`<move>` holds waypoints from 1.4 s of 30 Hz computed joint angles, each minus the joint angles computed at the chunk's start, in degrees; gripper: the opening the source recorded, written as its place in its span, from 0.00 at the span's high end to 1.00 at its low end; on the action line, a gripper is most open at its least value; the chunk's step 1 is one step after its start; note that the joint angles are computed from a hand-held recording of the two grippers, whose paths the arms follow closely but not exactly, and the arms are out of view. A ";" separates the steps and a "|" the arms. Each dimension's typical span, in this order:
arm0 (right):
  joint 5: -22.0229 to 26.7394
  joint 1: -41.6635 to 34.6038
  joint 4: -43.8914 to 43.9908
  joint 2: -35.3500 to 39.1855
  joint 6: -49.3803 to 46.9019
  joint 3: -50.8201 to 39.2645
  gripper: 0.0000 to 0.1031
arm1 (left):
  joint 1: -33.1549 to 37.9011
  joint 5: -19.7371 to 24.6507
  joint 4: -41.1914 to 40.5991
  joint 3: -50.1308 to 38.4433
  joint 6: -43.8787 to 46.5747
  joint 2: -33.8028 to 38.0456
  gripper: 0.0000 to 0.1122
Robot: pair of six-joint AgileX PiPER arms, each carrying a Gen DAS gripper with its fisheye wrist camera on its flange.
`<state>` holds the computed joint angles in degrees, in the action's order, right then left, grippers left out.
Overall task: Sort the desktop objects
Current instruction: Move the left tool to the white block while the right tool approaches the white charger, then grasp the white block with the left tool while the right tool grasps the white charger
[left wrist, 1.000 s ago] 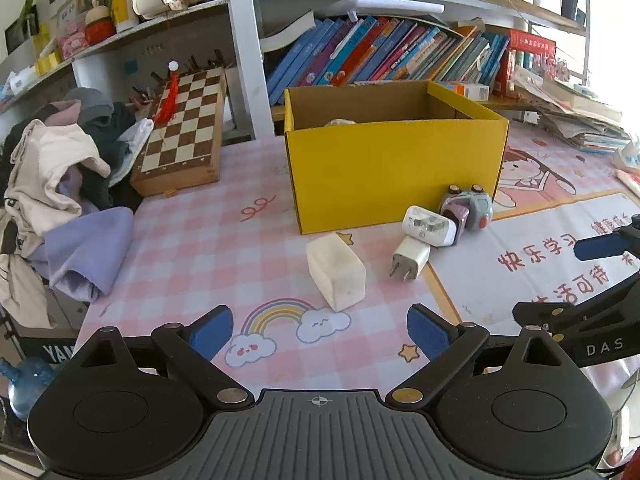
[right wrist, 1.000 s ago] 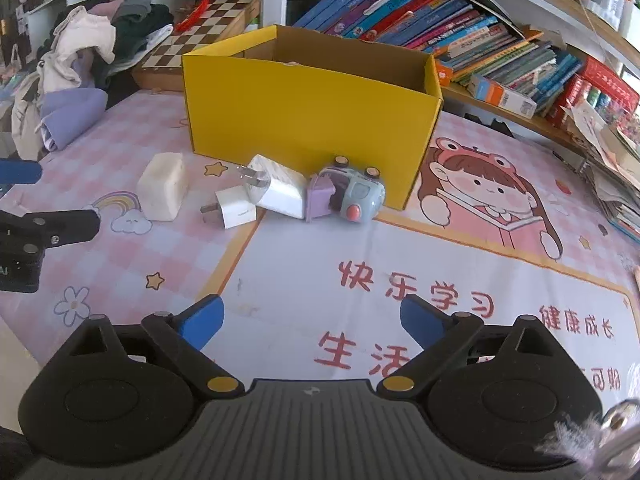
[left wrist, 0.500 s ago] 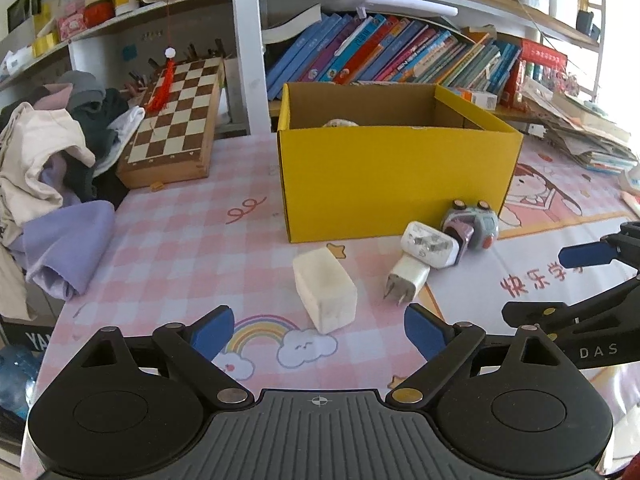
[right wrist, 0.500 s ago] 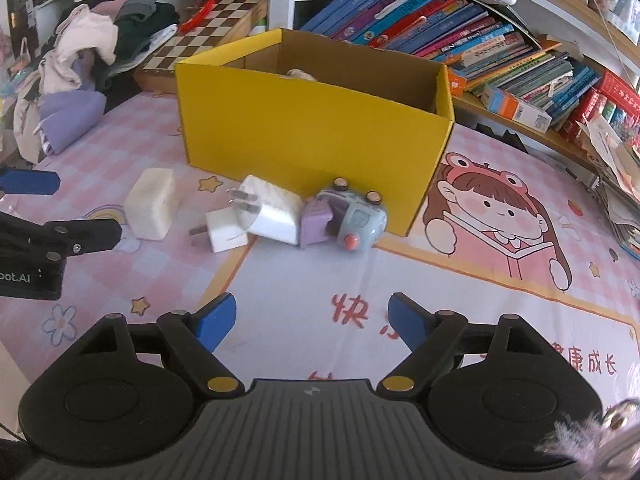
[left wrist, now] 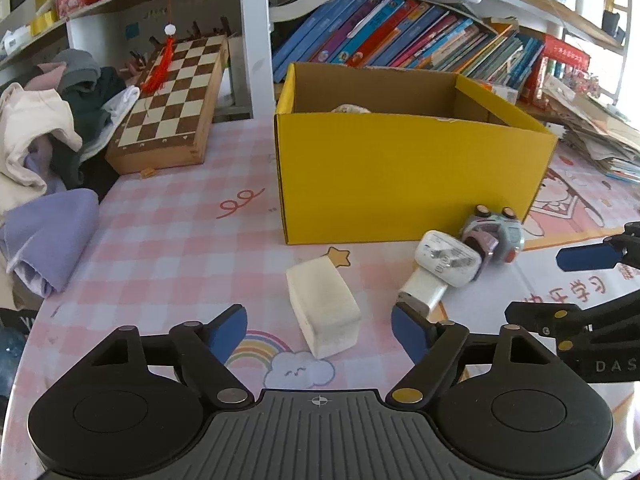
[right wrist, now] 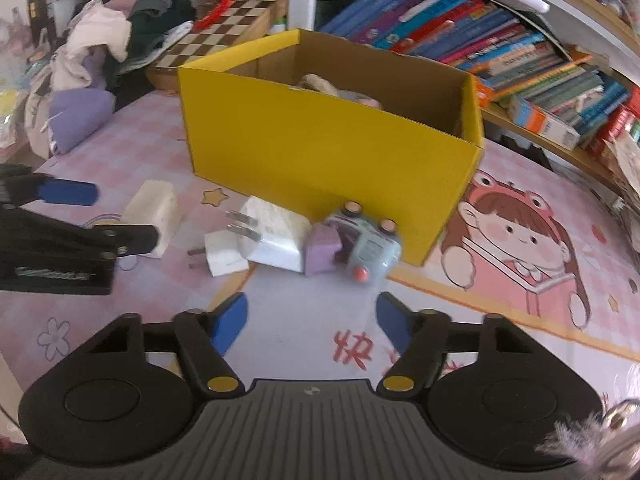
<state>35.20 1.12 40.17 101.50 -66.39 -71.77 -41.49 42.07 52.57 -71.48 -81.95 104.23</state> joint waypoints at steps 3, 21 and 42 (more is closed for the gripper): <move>1.00 1.03 0.82 1.32 -2.30 -1.66 0.44 | 1.29 -0.57 -1.66 -1.16 1.66 1.25 0.38; -14.62 9.54 3.64 4.15 -31.69 1.69 0.65 | 3.60 -3.92 -6.11 -1.83 5.01 2.13 0.75; 5.38 2.36 -3.03 3.86 -0.32 -8.02 0.76 | 2.36 -4.52 0.23 4.04 -1.04 -5.48 0.78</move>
